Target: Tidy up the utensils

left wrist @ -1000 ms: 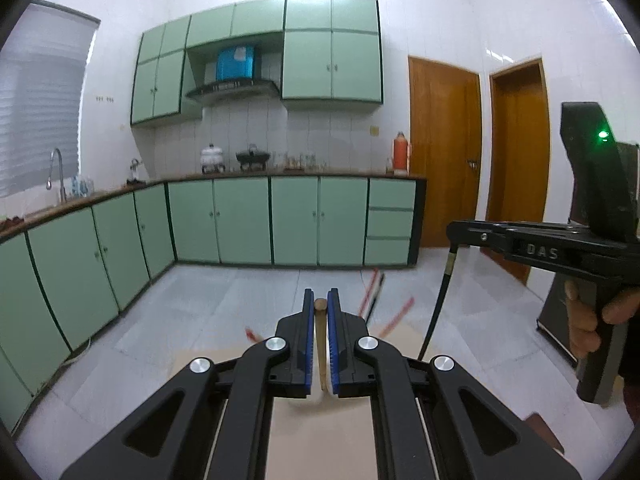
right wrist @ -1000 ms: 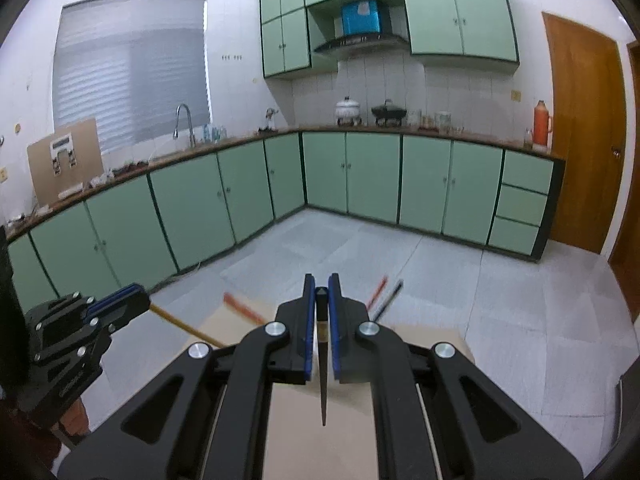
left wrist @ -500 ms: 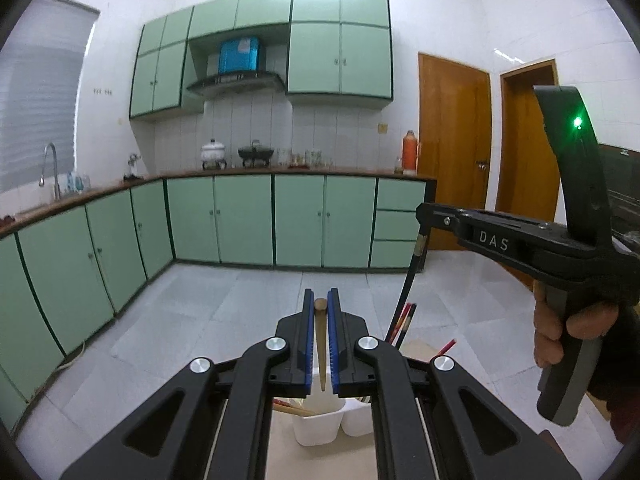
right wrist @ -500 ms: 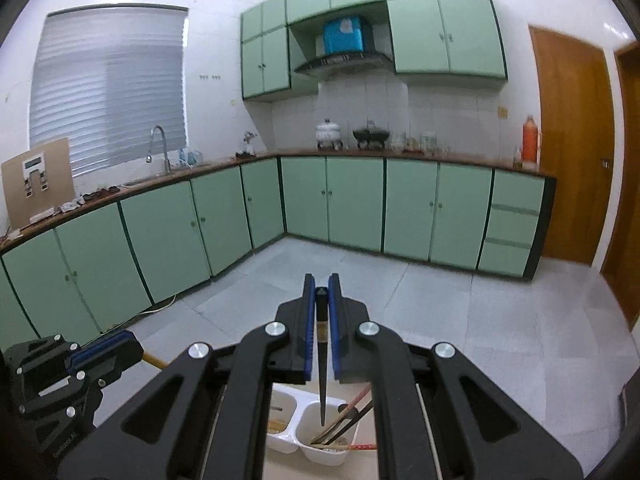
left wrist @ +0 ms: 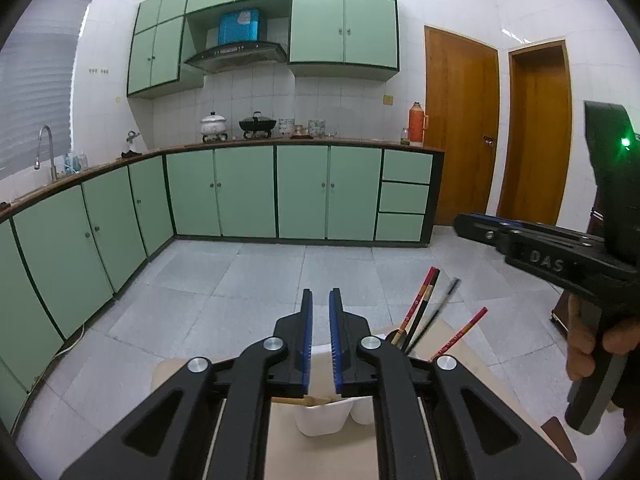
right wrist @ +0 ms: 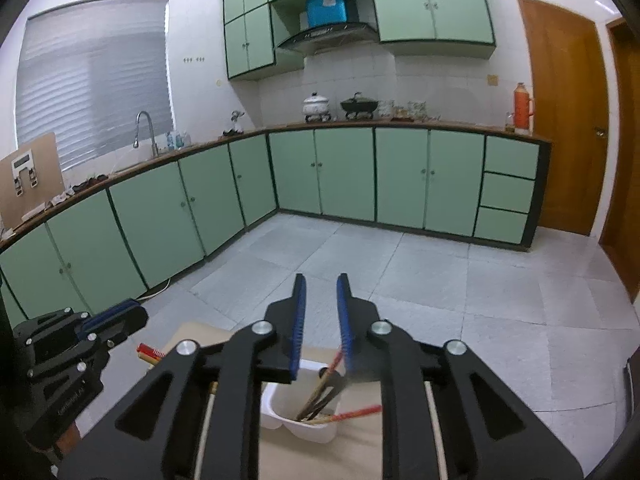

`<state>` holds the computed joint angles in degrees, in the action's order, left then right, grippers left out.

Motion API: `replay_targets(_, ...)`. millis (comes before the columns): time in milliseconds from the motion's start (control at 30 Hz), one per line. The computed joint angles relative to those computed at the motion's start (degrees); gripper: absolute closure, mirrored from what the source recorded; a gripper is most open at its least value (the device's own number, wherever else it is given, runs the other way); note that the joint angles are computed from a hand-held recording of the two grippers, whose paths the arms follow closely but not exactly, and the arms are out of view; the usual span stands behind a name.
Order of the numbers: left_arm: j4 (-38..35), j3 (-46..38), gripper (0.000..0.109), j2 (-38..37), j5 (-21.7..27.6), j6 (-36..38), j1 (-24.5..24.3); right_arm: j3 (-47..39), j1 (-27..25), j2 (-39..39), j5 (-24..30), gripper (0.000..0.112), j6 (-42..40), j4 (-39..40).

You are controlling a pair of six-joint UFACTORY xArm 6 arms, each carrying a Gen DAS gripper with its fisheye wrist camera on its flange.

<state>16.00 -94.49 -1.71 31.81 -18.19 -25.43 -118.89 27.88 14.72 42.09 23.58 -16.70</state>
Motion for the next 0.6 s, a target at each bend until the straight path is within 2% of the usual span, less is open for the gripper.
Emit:
replay_targets(67,2.01,2.05,0.089,-2.15,-0.72,-1.34,-0.21,4.94,0.03,-3.81,-1.74,0.091,2.02,-2.04)
replay_targets(100,3.48,3.26,0.081,-3.38,-1.12,-2.40,-0.33,7.52,0.02,-5.81,-2.52,0.090,3.15,-3.18)
replay_targets(167,5.70,5.63,0.073,-5.91,-1.67,-4.41,-0.53,13.17,-0.05,-10.21,-4.39,0.083,5.83,-5.41)
replay_targets(267,7.60,9.72,0.069,-10.06,-2.20,-7.21,-0.79,22.69,0.23,-17.70,-6.34,0.074,10.68,-9.72)
replay_targets(400,13.38,17.34,0.055,-17.21,-2.30,-14.03,-1.86,34.79,1.65,-27.36,-5.97,0.064,17.42,-15.65)
replay_targets(600,17.91,26.87,0.038,-25.74,1.26,-21.02,-4.76,50.23,4.73,-39.29,-2.55,0.043,25.45,-17.01)
